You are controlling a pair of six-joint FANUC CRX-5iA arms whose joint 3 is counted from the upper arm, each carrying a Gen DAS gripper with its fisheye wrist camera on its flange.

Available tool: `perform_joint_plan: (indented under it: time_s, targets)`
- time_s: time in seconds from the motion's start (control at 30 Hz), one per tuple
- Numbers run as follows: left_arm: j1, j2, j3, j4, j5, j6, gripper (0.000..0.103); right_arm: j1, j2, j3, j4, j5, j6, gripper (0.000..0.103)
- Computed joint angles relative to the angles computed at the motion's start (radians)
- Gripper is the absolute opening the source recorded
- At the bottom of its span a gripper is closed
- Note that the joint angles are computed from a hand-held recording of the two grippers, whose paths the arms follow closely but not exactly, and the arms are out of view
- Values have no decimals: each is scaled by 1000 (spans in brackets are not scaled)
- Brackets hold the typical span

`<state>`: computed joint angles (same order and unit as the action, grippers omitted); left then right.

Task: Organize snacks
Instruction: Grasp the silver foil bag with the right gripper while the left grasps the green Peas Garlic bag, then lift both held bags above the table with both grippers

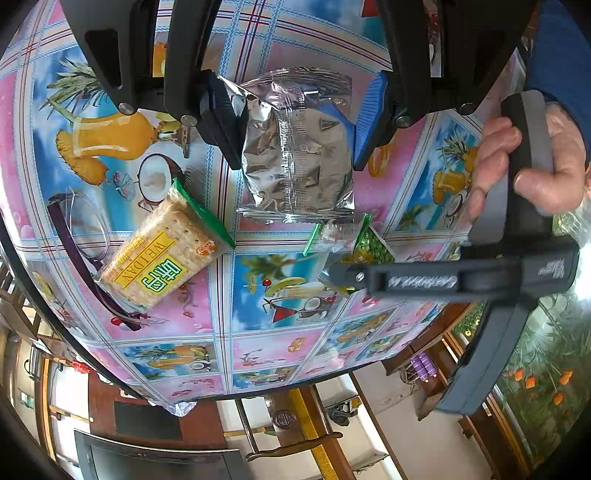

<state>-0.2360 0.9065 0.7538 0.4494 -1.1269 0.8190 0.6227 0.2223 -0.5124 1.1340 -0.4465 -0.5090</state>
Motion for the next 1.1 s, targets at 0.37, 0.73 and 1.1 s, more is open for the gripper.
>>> perform_joint_plan:
  time_s: [0.37, 0.73, 1.1]
  targets:
    - [7, -77, -166, 15, 156, -53, 50, 6, 7, 6, -2, -14, 10, 62]
    - [52, -213, -444, 208, 303, -205, 46, 3, 0, -9, 82, -35, -51, 62]
    - [57, -349, -749, 573, 477, -568, 46, -8, -4, -23, 190, -44, -138, 62]
